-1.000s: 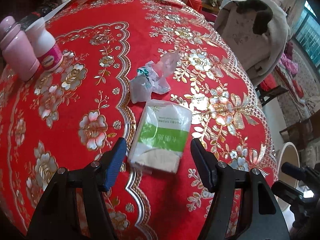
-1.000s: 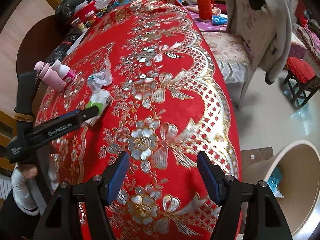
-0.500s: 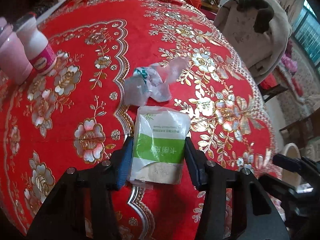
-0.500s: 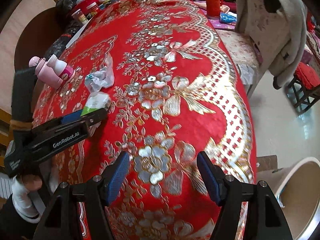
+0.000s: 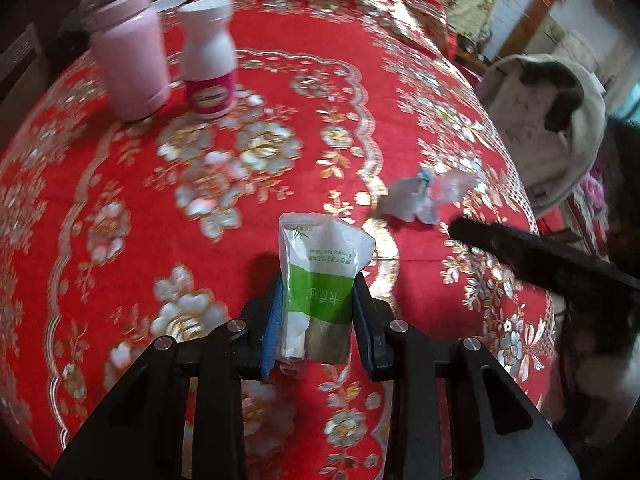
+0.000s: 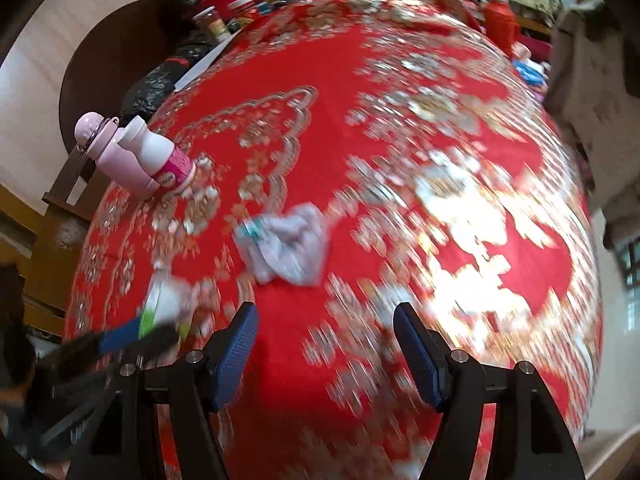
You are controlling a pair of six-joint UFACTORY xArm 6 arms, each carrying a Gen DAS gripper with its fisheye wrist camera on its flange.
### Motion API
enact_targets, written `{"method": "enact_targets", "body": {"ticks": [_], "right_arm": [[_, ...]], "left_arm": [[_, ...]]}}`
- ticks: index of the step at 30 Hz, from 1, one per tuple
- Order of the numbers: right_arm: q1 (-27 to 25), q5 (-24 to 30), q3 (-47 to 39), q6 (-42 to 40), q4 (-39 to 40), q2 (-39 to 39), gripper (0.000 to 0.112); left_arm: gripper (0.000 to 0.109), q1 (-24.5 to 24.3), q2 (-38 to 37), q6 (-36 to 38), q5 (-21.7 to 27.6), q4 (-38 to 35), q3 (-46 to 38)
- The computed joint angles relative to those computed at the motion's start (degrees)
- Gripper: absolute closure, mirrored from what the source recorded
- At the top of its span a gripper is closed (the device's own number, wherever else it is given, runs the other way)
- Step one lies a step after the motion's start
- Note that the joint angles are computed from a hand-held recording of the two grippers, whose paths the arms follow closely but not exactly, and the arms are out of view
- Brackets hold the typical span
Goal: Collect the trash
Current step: 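Grasp the green-labelled tissue pack with the left gripper while the right gripper grasps the crumpled wrapper, then carry the tissue pack and crumpled wrapper over the beige bucket with both tools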
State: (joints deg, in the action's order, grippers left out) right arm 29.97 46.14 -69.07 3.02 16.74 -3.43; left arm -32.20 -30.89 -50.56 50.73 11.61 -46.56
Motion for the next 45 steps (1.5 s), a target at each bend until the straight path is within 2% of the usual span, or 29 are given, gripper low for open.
{"method": "enact_targets", "body": {"ticks": [7, 8, 9, 12, 13, 20, 27, 36, 45], "right_arm": [[1.82, -1.12, -6.50, 0.35, 0.03, 7.36, 0.047], [1.81, -1.28, -6.59, 0.62, -0.45, 7.75, 0.052], [1.76, -1.69, -6.38, 0.14, 0.24, 7.91, 0.066], [1.66, -2.32, -5.08, -1.22, 1.17, 6.83, 0.085], [1.50, -2.10, -4.37, -1.91, 1.42, 5.86, 0.088], [-0.04, -1.70, 4.45, -5.16, 4.58, -4.73, 0.089], [-2.07, 0.60, 15.55, -3.55, 3.51, -18.15, 0.089], [-6.05, 5.14, 26.60, 0.76, -0.89, -35.08, 0.089], [-13.55, 12.56, 33.01, 2.54, -1.79, -48.52, 0.089]], "left_arm": [[0.079, 0.25, -3.64, -2.56, 0.84, 0.22, 3.09], [0.079, 0.19, -3.77, -2.64, 0.95, 0.17, 3.20], [0.079, 0.13, -3.83, -2.70, 0.93, 0.13, 3.29], [0.079, -0.23, -3.84, -2.88, 0.67, 0.15, 3.26], [0.079, -0.34, -3.57, -2.85, 0.41, 0.10, 3.06], [0.079, -3.67, -1.13, -3.53, -0.53, 1.58, 0.39], [0.079, -9.50, 1.31, -5.66, 1.27, 4.63, -2.70], [0.079, -17.89, 5.53, -7.90, 2.90, 7.45, -7.45], [0.079, -24.84, 10.99, -8.94, 3.46, 8.96, -13.42]]}}
